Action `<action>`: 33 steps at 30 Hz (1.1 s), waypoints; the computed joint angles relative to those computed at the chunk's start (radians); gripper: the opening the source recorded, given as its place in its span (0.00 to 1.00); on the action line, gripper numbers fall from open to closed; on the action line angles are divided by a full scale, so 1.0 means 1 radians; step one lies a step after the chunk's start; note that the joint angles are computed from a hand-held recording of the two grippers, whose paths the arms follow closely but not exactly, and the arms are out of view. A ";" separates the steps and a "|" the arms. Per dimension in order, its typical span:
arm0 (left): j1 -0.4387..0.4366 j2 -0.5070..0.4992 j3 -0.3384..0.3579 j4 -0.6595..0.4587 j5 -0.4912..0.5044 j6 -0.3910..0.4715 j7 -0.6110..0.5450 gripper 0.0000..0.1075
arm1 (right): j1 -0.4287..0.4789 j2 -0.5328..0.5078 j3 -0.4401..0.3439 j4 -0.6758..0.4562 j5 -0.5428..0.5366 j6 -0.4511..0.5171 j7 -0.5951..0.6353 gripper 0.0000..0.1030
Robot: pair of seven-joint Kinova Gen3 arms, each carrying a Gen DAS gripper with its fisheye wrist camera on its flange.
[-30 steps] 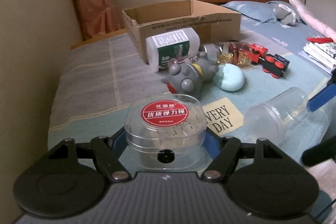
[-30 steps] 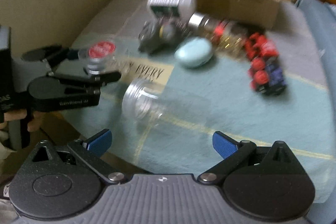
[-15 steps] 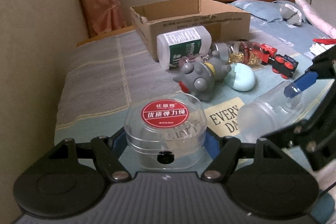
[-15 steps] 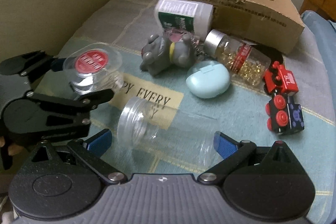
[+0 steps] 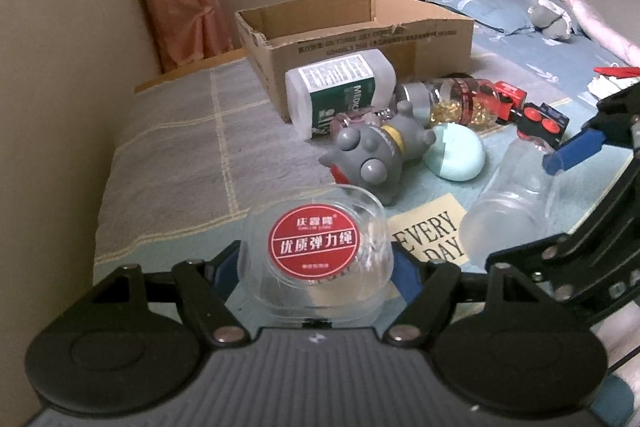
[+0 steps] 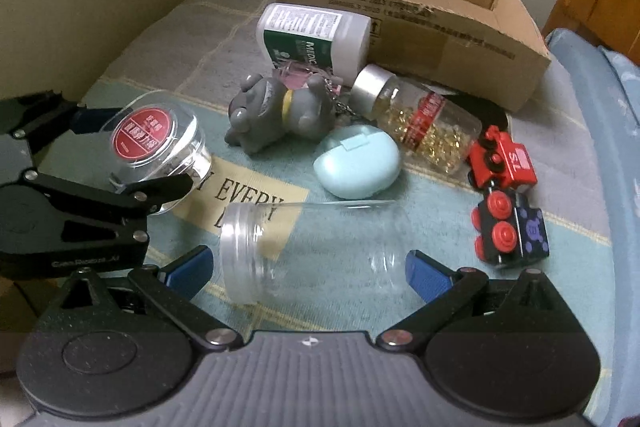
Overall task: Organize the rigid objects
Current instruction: 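Grasp the clear plastic cup with the right gripper while the left gripper holds the box, then lower the box and cup into the cardboard box and open both grippers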
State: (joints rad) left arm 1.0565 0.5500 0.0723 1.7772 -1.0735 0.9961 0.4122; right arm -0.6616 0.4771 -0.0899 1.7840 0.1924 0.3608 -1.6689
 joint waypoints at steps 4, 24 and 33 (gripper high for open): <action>-0.007 -0.018 0.003 0.006 -0.003 -0.021 -0.002 0.69 | 0.069 -0.013 -0.054 0.029 -0.023 -0.052 0.062 0.91; -0.163 -0.103 0.000 -0.162 0.011 -0.080 -0.388 0.69 | 0.409 -0.043 -0.250 -0.145 -0.343 0.003 0.595 0.90; -0.290 -0.042 -0.067 -0.335 0.118 -0.135 -0.640 0.69 | 0.401 0.050 -0.209 -0.368 -0.406 0.071 0.663 0.90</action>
